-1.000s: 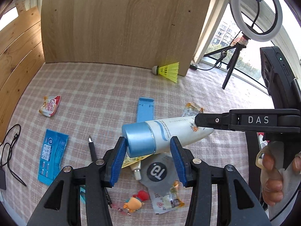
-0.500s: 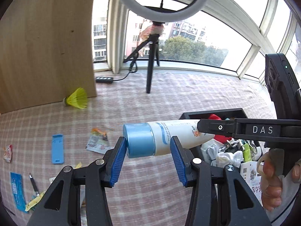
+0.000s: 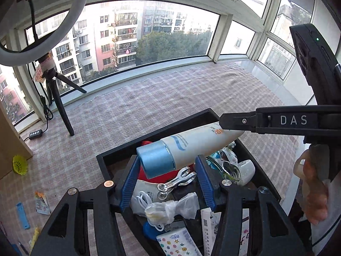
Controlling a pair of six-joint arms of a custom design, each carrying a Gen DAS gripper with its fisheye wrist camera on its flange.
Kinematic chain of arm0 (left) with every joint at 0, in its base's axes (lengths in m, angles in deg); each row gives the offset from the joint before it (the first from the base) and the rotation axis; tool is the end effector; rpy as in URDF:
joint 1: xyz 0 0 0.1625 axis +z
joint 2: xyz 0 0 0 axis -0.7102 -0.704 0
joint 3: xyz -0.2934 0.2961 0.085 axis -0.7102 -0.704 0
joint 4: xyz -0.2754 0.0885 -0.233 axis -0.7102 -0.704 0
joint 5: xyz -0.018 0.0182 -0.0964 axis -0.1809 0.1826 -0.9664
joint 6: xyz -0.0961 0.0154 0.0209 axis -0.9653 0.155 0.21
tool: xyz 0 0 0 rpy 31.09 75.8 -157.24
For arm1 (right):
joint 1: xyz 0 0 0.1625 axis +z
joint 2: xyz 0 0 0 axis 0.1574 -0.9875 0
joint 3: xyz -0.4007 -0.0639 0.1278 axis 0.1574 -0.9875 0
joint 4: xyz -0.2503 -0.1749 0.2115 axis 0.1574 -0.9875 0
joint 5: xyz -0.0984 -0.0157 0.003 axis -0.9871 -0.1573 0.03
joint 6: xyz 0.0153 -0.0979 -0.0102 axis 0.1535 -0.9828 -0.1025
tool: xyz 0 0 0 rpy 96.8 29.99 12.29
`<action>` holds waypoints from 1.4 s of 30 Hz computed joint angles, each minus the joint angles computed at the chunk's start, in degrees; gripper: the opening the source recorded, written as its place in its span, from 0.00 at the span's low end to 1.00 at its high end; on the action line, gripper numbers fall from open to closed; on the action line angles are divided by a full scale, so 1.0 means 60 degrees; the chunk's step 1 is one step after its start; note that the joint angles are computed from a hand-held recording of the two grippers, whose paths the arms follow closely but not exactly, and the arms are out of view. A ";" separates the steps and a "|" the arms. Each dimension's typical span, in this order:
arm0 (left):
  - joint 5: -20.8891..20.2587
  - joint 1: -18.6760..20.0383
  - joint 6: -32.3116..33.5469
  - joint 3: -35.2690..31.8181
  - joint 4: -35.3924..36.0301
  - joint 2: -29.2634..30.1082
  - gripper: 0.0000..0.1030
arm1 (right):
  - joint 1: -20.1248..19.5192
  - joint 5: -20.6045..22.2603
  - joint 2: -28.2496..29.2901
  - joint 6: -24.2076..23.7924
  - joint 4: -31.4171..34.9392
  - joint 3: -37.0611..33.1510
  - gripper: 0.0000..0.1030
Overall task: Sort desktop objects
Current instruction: 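Carry the bottle with the left gripper into the black tray and open, then grasp the yellow snack stick with the left gripper while the right grasps the orange snack packet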
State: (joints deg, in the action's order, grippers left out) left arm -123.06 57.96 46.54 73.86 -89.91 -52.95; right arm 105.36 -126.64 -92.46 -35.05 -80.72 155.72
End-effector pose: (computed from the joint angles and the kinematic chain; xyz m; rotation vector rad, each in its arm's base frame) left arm -0.3814 -0.2603 0.1345 1.2124 2.5319 -0.3349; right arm 0.1782 -0.2328 0.3756 -0.2096 -2.4906 0.7977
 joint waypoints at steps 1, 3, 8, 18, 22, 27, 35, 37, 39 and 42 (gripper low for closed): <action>-0.0010 -0.0087 -0.0019 -0.0006 -0.0016 -0.0015 0.50 | 0.0020 -0.0074 -0.0126 0.0031 0.0081 -0.0044 0.42; -0.0035 -0.0143 0.0004 0.0006 -0.0052 -0.0046 0.50 | 0.0035 -0.0154 -0.0235 0.0018 0.0098 -0.0092 0.42; 0.0167 -0.0094 -0.0159 0.0190 0.0216 -0.0414 0.50 | 0.0196 -0.0014 -0.0023 -0.0082 -0.0019 -0.0068 0.42; 0.1052 0.0436 -0.0655 0.1066 0.1982 -0.2708 0.50 | 0.0932 0.0649 0.2050 -0.0383 -0.1269 0.0077 0.42; 0.1646 0.0856 -0.1079 0.1288 0.3392 -0.4013 0.50 | 0.1165 0.1022 0.3226 -0.0519 -0.1870 0.0008 0.42; 0.2425 0.1406 -0.1483 0.1414 0.5671 -0.5811 0.50 | 0.1495 0.1321 0.4766 -0.0804 -0.2573 -0.0181 0.42; 0.3396 0.2662 -0.2028 0.1060 0.9060 -0.7969 0.50 | 0.1898 0.1656 0.6957 -0.1355 -0.3673 -0.0507 0.42; 0.3515 0.2979 -0.1976 0.0993 0.9555 -0.8336 0.50 | 0.1927 0.1742 0.7443 -0.1534 -0.3837 -0.0656 0.42; 0.3562 0.3240 -0.1822 0.0958 0.9929 -0.8625 0.50 | 0.1931 0.1824 0.7906 -0.1642 -0.3922 -0.0856 0.42; 0.3581 0.3673 -0.1419 0.0938 1.0313 -0.8848 0.50 | 0.1900 0.1925 0.8520 -0.1726 -0.4033 -0.1145 0.42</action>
